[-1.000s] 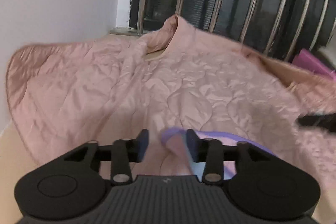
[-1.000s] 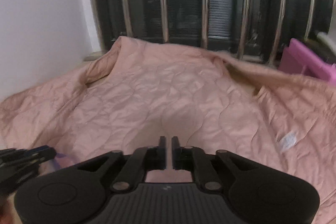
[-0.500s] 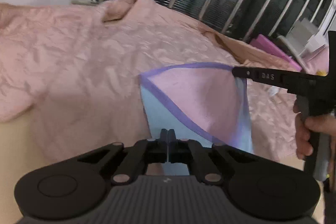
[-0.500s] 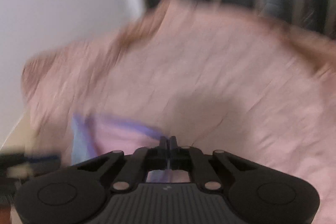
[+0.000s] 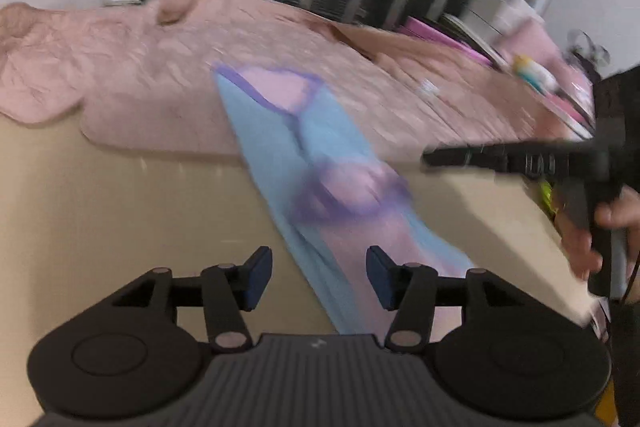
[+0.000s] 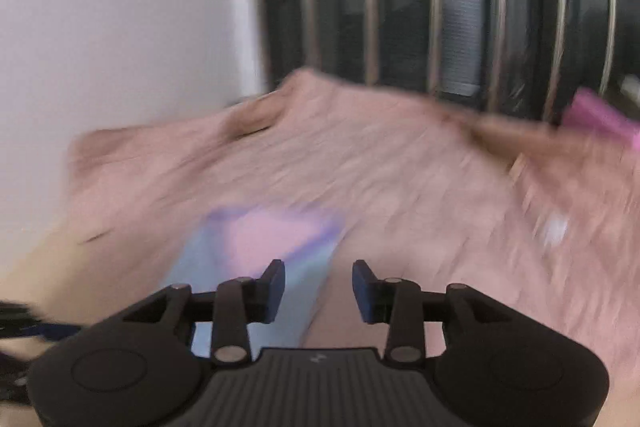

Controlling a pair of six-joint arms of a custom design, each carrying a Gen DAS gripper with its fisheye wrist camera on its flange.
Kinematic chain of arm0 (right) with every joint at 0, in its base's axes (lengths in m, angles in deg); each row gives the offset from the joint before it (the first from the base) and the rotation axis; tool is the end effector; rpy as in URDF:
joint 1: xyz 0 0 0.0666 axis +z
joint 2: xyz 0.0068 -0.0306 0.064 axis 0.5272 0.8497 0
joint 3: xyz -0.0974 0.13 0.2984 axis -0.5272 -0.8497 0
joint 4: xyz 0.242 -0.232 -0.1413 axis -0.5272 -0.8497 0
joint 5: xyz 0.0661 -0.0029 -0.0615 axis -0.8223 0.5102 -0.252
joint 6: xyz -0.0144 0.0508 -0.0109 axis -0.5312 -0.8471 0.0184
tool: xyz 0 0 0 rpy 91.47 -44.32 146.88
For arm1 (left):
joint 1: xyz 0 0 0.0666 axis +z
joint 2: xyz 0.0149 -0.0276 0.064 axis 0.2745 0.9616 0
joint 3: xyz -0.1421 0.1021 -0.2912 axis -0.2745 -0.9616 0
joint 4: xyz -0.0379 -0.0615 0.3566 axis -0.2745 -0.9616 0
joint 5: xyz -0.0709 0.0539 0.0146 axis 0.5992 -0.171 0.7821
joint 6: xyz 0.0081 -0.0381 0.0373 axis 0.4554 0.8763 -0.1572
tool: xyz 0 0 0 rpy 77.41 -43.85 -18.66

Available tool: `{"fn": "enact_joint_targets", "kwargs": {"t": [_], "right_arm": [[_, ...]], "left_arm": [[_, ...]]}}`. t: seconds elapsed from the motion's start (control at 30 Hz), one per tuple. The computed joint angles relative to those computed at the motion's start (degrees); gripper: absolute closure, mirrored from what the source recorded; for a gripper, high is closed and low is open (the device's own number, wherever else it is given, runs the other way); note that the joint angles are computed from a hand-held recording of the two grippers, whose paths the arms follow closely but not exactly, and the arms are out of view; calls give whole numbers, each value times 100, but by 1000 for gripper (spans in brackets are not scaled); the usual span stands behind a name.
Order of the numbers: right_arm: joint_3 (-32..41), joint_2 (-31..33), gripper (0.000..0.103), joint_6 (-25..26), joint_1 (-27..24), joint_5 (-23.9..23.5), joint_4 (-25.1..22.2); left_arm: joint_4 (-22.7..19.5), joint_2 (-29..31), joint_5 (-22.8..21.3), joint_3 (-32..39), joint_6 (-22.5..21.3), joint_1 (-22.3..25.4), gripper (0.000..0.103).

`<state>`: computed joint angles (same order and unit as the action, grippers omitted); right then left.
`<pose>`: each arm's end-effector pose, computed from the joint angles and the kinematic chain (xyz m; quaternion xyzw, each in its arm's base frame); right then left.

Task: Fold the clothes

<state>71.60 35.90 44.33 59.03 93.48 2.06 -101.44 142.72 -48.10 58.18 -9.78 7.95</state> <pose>0.4548 0.2301 0.4706 -0.0810 0.8932 0.1239 0.4245 0.3985 -0.0728 0.4412 0.1685 0.8850 -0.2370 0.3637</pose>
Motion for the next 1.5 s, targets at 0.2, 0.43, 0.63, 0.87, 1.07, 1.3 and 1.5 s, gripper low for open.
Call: {"fn": "enact_joint_targets", "kwargs": {"t": [0.2,0.43,0.63,0.87,1.07,1.3,1.5], "right_arm": [[-1946,-1283,81,-749,610,-392,345],[-2483,-1750,100,-1467,1325,741,400],[-2918,-2467,98,-1948,2094,1193,17],[-3494,-3213,68,-153,2303,1214,603],[-3562,-3053,69,733,2447,1034,492],[-3903,-3191,94,524,2359,1001,837],[-4039,-3477,101,514,2359,689,925]], "left_arm": [[218,-418,-584,-529,-154,-511,86],[-412,-797,-501,-670,-750,-457,98],[-405,-1932,386,-1485,-1275,145,52],[-122,-2325,77,-1915,-2247,13,43],[516,-2753,-103,-2490,-3166,-356,44],[86,-2441,54,-2200,-2994,-208,95],[-515,-2526,607,-1935,-3607,195,99]]}}
